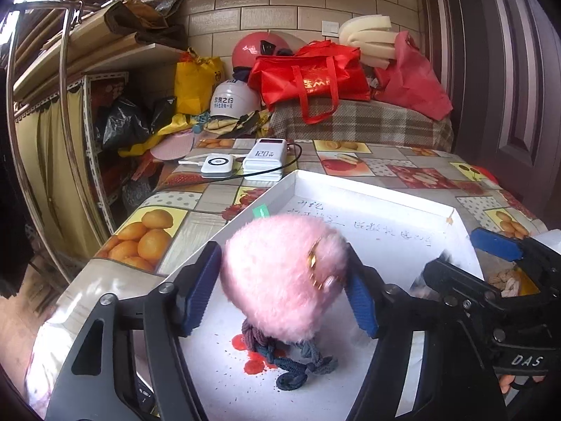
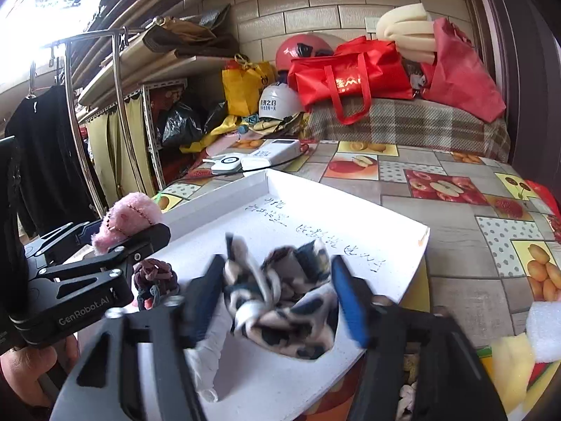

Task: Organize soft objects
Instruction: 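Open left tool to drop pouch while right tool releases scrunchie in tray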

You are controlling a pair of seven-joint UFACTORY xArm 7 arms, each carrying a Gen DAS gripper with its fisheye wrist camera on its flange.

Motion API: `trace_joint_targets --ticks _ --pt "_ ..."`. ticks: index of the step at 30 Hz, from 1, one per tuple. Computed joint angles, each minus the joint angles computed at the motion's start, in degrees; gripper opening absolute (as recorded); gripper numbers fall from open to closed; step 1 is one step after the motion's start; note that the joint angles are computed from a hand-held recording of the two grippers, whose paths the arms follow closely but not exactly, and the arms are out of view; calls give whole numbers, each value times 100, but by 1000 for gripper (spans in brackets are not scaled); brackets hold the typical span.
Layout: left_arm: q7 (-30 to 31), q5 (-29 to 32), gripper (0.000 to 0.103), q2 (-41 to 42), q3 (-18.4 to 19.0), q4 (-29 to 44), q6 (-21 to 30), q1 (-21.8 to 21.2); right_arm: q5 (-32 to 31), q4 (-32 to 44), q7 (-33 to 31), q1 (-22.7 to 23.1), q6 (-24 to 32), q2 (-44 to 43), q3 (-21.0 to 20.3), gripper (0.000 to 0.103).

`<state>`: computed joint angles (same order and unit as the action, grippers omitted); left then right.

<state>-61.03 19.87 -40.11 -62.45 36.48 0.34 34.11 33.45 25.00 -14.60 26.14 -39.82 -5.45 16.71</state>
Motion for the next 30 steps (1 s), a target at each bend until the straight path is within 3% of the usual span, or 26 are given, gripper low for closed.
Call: trace_joint_targets --ticks 1,2,7,13,17,24,30 --pt "-44 -12 83 -119 -26 -32 -30 15 193 9 -136 21 -108 22 72 98" --pt "-72 -20 84 -237 -41 -72 -72 25 282 -6 -225 56 -229 36 111 103" --pt "-108 -119 84 -496 -59 -195 -229 43 459 -28 -455 233 -660 123 123 103" --pt "-162 -289 84 -855 -65 -346 -409 34 55 -205 -115 265 -1090 127 -6 103" --pt "-230 -406 84 -1177 -111 -430 -485 49 76 -318 -246 333 -1223 78 50 103" --pt "-207 -560 84 -1116 48 -623 -733 -244 -376 -858 54 381 -1721 -166 59 103" --pt "-79 -615 84 -1057 58 -637 -830 -396 -931 -1523 552 322 -1467 -836 30 103"
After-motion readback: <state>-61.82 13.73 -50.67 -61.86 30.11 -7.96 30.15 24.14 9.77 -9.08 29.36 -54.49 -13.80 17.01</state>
